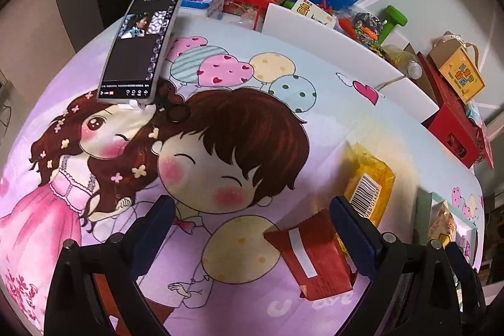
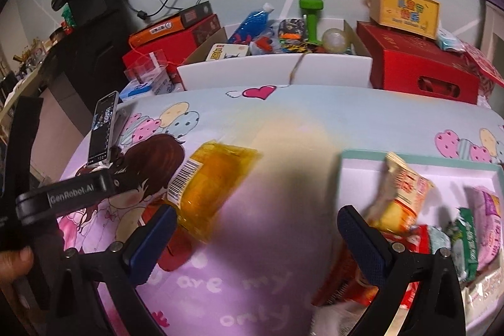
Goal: Organize snacks
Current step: 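Grasp the small red box with left tool while right tool reaches the yellow barcode pack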
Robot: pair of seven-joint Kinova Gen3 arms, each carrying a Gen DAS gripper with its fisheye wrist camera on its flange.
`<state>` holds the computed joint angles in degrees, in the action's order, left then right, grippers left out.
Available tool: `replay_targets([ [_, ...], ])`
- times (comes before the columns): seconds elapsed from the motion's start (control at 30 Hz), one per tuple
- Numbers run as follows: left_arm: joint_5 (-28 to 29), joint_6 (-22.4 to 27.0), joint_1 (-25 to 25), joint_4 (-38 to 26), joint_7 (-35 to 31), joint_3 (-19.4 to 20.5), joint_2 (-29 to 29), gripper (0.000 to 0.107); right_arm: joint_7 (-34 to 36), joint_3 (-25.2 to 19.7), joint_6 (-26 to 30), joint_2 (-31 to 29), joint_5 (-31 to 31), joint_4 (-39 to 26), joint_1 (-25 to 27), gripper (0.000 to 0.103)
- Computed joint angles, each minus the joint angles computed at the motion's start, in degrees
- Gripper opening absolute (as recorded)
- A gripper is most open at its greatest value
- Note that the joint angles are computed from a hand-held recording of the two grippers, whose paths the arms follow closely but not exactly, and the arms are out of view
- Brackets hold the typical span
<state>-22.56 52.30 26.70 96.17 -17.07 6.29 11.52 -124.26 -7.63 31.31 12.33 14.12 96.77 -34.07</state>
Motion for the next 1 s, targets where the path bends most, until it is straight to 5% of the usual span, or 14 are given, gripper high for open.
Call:
replay_targets([
  [1.0, 11.16, -6.28, -1.99, 1.88, -5.85, 0.01, 1.66, 0.098, 2.36, 1.24, 1.21, 2.68, 0.90, -1.96, -0.93, 0.101],
])
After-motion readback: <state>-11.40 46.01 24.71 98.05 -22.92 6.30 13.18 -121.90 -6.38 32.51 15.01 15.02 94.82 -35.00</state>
